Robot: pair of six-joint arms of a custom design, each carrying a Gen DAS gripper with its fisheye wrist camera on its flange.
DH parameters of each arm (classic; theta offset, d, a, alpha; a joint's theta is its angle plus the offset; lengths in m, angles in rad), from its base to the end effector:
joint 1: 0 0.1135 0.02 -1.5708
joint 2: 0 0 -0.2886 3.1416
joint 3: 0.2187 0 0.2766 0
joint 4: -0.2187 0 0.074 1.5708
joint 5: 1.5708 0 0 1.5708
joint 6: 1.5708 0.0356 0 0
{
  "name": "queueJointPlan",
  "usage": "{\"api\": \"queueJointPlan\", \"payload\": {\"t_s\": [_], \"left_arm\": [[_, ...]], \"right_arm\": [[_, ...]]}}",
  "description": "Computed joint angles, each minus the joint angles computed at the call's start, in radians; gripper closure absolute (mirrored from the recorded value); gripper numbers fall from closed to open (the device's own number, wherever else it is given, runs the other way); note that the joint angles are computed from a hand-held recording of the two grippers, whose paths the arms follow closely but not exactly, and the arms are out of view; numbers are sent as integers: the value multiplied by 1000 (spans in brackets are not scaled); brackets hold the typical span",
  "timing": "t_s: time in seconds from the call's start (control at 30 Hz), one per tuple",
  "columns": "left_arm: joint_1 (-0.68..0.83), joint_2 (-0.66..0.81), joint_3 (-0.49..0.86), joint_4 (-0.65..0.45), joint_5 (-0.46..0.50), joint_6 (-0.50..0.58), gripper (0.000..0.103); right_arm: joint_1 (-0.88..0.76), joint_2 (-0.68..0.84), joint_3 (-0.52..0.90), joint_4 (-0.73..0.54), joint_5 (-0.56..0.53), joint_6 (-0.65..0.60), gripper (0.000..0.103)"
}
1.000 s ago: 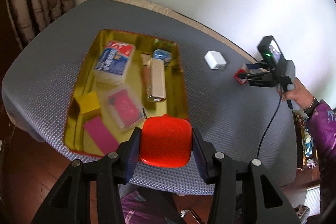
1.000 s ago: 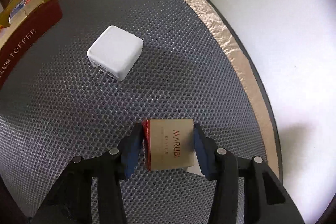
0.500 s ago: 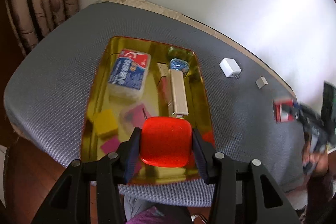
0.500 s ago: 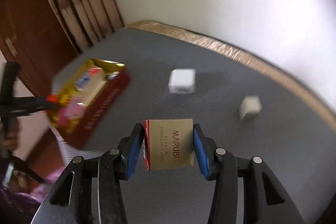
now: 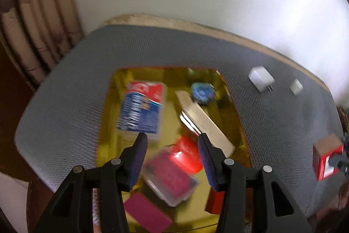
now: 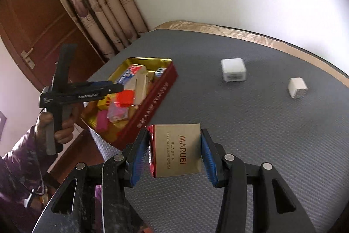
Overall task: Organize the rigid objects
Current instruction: 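Lower the red case into the tin with the left tool while the right tool lowers the MARUBI box there, then grasp the white charger with the left tool while the right tool grasps the zigzag cube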
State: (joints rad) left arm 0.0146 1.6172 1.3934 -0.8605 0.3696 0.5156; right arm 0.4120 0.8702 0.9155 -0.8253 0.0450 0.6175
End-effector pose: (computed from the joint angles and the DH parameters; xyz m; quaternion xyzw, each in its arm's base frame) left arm 0.3603 -0.0076 0.3056 0.2794 0.9133 -0.1101 0.2752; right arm 0.1645 0.0702 0.3292 0.1033 0.9169 0.1715 0.3454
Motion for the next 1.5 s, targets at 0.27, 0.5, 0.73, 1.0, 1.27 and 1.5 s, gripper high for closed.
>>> {"api": "queueJointPlan", "payload": {"t_s": [0.27,0.5,0.73,1.0,1.27,1.5], "left_arm": [[247,-105,-36,102,142,-150,46],[349,-91,-87,136,101,-105,46],[363,-119,-117,167,132,-79,46],[358,-109,-107,151,122,-90,46],[351,-121,-125,155,137,-70,46],[336,-117,-48,-148,336,122,46]], "right_arm": [[80,217,93,218,-108,76,59],[98,551,238,379,-230,140,59],[102,770,407,376,-222,167,58],[91,864,503,365,-196,173,58],[108,531,189,488,98,210,31],[207,115,-169,-139,567,413,18]]}}
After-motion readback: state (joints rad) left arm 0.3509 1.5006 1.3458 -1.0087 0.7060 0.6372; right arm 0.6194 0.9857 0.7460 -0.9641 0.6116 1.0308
